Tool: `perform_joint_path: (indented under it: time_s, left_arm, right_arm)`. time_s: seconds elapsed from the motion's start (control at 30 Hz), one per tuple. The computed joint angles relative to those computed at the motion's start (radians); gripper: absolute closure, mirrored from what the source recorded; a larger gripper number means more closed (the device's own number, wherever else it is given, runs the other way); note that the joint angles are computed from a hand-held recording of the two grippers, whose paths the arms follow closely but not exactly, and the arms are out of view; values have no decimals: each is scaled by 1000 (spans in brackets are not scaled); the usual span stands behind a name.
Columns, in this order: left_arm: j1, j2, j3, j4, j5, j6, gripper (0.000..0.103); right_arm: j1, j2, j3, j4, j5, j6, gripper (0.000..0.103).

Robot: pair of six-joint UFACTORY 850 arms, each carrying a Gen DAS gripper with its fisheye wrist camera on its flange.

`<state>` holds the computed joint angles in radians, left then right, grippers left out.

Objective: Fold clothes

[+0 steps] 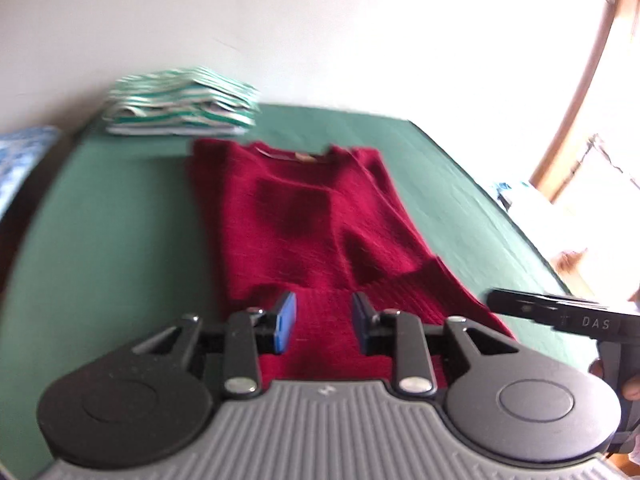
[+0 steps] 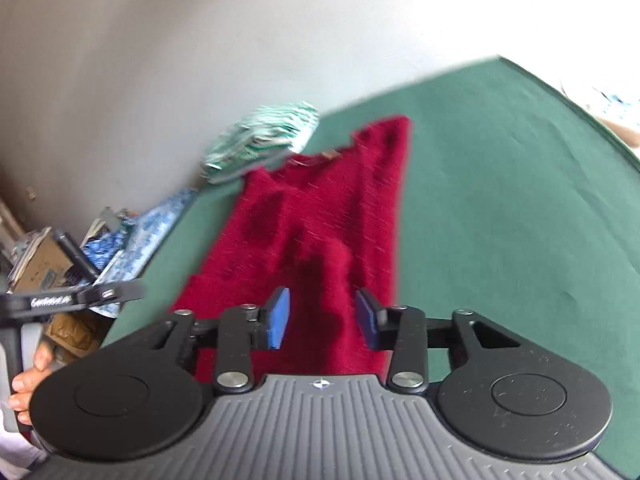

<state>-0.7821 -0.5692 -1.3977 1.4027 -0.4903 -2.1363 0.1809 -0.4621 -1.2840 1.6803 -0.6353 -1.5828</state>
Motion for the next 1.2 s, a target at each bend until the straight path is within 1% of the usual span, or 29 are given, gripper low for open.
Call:
perform_joint_path:
  time_s: [0.03,0.07,0.1,0.13,0.17,0.2,0.23,0.27,0.33,0.37,0.4,0.43,0.47,0.5,0.53,0.57,0.6,0.67,0.7,0.77,0.8,0.87,0.93,0.97,1.07,1.1,1.13,1.17,1.2]
  left_arm:
    - [2,-30,-29,-50,-12,63,73]
    - [4,-58,-57,-142,-39,158,73]
    - [6,-85,-80,-200,-67,222,73]
    - [7,-105,-89,-217,-89,245,71]
    - [7,-101,-68,-191,-90,227,65]
    - [2,-90,-38,-124,-87,177,64]
    - [0,-85,-26,-99,-86,164,64]
    - [-3,-81,-20,-98,-88,174,64]
    - [-7,-73,-10,-98,-92,193,64]
    - [-9,-71,-11,-110,-98,209,64]
    - [-12,-65,-9,-122,-105,215,64]
    - [-15,-57,-5,-128,-111,216,63]
    - [-22,-46,7,-116,-121,200,56]
    - [-31,-39,17,-99,-140,185,50]
    - [-37,-38,23,-94,-150,188,40]
    - [-39,-39,29,-97,-146,186,38]
    - [-41,-40,35,-100,-142,185,37]
    - [-38,-31,46,-112,-126,173,37]
    - [-36,-22,51,-120,-119,166,37]
    - [-44,-9,55,-98,-143,153,41]
    - [-51,-4,55,-78,-164,145,41]
    - [-61,-1,54,-37,-189,129,34]
    - [-61,-14,43,-8,-181,118,32]
    - [-58,-30,28,-18,-181,138,32]
    - [-44,-82,-19,-76,-182,212,31]
    - [-40,-82,-13,-83,-177,195,29]
    - [-34,-79,-3,-81,-166,165,27]
    - [-26,-63,16,-85,-140,133,27]
    - [-26,-46,36,-83,-132,106,27]
  right_arm:
    - [6,-14,-16,-22,-38,8,70]
    - [22,-27,-31,-38,-36,10,75]
    - [44,-38,-44,-48,8,-6,78]
    - [68,-47,-51,-30,95,-48,80]
    - [79,-59,-54,19,162,-104,83]
    - [79,-74,-58,81,187,-142,87]
    - [67,-93,-64,129,171,-163,96]
    - [54,-106,-72,135,143,-142,99]
    - [48,-107,-88,71,153,-37,103]
    - [46,-97,-87,40,155,12,103]
    - [43,-83,-82,11,153,58,99]
    - [38,-61,-63,18,141,62,90]
    - [31,-39,-38,26,113,43,83]
    - [25,-18,-15,28,81,21,81]
    - [17,-1,7,-1,45,28,77]
    - [15,8,20,-50,34,57,71]
    - [17,14,34,-89,33,78,70]
    - [24,27,65,-61,97,29,74]
    - [26,27,66,-54,121,39,74]
    - [32,22,40,-96,145,135,75]
    - [36,24,31,-96,145,138,74]
    - [48,27,25,-22,138,52,67]
    - [63,10,7,-12,149,34,63]
    - [70,0,-3,-13,155,30,60]
    - [87,-48,-46,6,212,4,62]
    - [93,-65,-61,13,232,-5,63]
    - [93,-71,-74,-18,242,28,66]
    - [91,-74,-86,-64,247,78,66]
    - [86,-63,-81,-77,248,97,65]
